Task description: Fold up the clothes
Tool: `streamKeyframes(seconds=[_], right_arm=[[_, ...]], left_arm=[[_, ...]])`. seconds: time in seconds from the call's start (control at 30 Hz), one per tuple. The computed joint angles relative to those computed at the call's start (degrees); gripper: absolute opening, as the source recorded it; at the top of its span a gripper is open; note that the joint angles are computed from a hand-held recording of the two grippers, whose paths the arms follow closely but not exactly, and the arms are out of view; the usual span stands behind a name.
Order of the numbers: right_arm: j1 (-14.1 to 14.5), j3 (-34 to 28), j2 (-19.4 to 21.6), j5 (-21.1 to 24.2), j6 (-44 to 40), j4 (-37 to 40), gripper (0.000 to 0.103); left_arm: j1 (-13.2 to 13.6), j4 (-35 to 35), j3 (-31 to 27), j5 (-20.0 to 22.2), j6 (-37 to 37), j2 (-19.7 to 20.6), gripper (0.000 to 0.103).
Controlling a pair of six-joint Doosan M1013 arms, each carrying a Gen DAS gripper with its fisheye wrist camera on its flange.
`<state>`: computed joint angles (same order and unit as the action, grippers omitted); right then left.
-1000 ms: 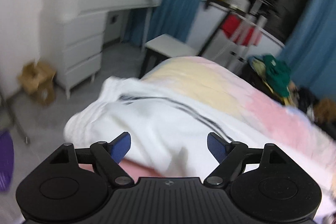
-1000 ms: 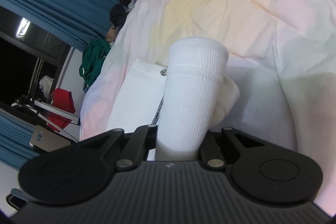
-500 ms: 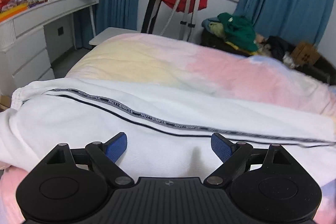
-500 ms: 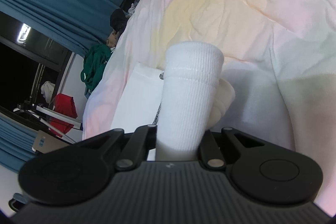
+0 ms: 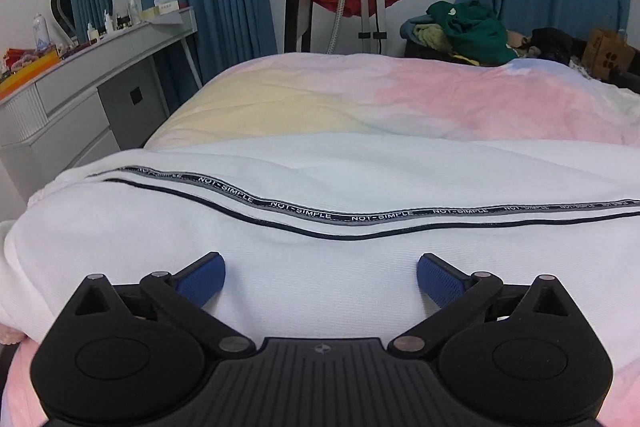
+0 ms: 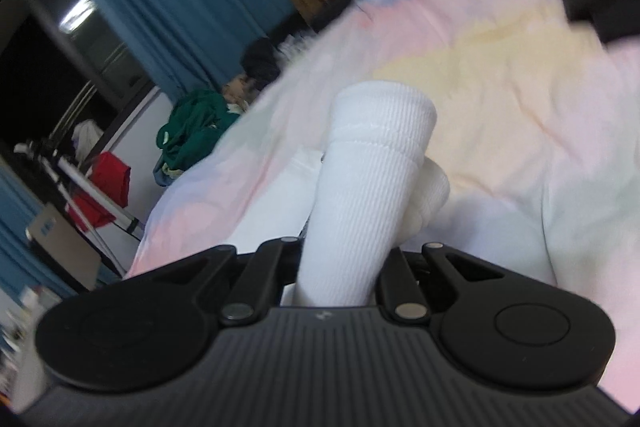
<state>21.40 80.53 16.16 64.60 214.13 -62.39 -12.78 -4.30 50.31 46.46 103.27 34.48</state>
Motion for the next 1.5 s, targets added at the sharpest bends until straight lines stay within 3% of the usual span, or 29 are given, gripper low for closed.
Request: streamKeyframes(seconds=[0.3,0.4,0.5,0.63,0.7,0.83,0.97,1.23,1.37,1.5], right_arm=[[3.42,-6.66,3.84,6.49,-13.32,-10.68,0.012],[5.02,-9.52,5.68,7.00,-17.28,-16.24,0.012],[6.96,-12.67,8.08,5.07,-23.74,-23.09,0.012],[9.39,-16.70,11.65,-1.08,-34.40,-27.16,0.012],[10.22,-18.31,13.28,-5.72,-40.68,-25.45,0.012],[11.28,-22.03,16.75,-13.21,-60.90,-12.80,0.012],[11.52,-24.86,19.30,-14.03,-78.95,1.39,0.012],[11.67,-23.03,18.21,-14.91,-76.08,0.50,0.012],[12.23,-25.63,20.05,-13.51,-77.59,0.15,0.012],[12.90,-24.94,20.37,-14.38,-71.56,-9.36,0.012]], left_arm=[[0.16,-0.19,-1.26,1.34,-0.10,0.50,0.102],[0.90,-3.24,-1.05,0.09,-0.43,-0.07,0.101],[2.04,-8.01,-1.17,-1.33,-0.81,-0.62,0.101],[3.04,-9.52,-0.99,-3.22,-2.32,-1.35,0.101],[3.30,-8.84,-0.84,-4.14,-3.36,-1.65,0.101],[3.96,-9.35,-1.50,-3.95,-4.51,-1.67,0.101],[4.23,-9.62,-1.79,-3.53,-5.11,-1.67,0.101],[4.96,-11.99,-1.97,-2.72,-6.32,-1.65,0.101],[5.26,-13.87,-1.82,-2.63,-6.53,-1.81,0.101],[5.26,-14.45,-1.38,-3.31,-6.54,-2.10,0.101]])
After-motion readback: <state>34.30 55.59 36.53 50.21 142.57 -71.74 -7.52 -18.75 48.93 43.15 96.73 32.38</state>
